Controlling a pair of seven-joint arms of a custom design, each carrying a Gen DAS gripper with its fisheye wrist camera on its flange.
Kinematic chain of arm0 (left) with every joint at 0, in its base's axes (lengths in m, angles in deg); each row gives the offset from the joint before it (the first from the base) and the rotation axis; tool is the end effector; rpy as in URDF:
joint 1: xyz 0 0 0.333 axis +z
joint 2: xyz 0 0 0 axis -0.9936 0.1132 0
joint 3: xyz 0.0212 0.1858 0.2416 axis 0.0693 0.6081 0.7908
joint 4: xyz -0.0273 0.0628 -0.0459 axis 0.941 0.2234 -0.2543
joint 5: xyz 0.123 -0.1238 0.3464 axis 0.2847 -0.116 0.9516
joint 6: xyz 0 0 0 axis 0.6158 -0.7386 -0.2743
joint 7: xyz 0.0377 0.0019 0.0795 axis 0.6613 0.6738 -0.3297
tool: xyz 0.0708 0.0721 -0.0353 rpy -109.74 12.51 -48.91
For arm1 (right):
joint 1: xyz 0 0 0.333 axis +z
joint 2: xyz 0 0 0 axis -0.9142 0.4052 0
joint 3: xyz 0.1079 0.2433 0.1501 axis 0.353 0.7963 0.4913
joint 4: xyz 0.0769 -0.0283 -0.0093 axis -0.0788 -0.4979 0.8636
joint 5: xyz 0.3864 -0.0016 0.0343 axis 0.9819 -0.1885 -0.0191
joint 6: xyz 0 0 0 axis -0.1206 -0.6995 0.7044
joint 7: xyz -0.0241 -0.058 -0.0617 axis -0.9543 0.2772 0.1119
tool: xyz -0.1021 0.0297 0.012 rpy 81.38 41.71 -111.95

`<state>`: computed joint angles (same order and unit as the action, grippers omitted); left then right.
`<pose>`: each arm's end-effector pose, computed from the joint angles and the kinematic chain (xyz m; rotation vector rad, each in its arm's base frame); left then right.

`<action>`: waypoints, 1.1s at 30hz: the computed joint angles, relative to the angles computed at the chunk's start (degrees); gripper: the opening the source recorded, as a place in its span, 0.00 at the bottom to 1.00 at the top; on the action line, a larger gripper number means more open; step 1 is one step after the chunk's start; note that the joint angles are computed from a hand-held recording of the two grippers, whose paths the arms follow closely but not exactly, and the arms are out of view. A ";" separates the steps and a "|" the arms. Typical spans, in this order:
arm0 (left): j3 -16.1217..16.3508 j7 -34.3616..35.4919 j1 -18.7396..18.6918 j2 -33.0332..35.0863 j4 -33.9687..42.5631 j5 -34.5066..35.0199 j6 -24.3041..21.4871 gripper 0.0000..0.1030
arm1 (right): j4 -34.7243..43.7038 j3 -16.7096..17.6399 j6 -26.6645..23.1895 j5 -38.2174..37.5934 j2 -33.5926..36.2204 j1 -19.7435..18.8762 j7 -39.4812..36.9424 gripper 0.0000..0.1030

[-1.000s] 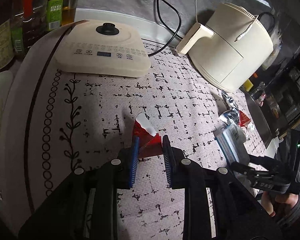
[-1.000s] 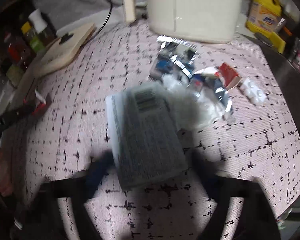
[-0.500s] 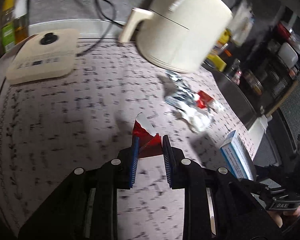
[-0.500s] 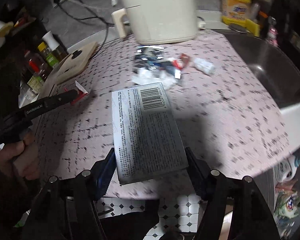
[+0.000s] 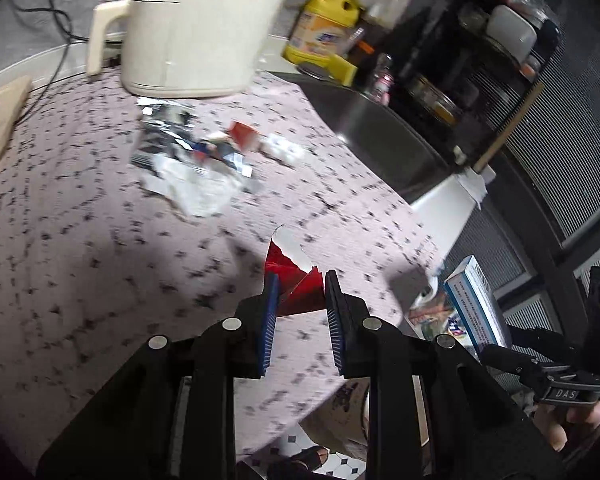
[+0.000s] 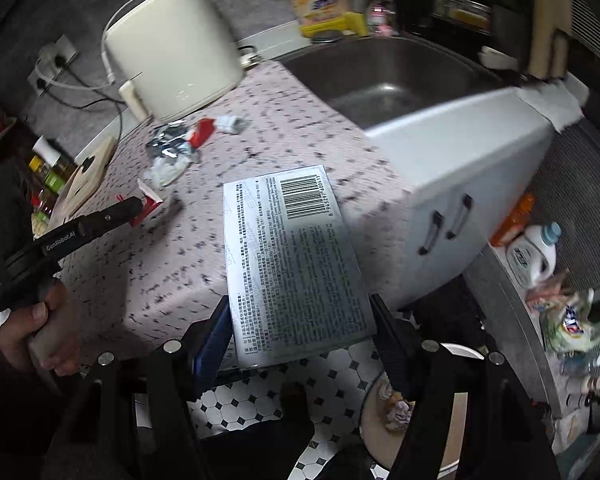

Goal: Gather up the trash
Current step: 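Carry both items down to the white bin and release them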

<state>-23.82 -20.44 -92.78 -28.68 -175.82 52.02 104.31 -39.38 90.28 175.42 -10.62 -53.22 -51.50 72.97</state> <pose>0.5709 -0.0714 0.3687 -2.2437 1.4398 -0.9553 0.5699 0.2260 0.4495 -2.1809 1.2040 -0.5685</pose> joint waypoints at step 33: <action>-6.32 -4.55 -12.67 19.90 26.36 5.28 -16.17 0.23 | -12.59 -12.66 -4.87 28.37 -9.34 -11.43 -22.84 0.92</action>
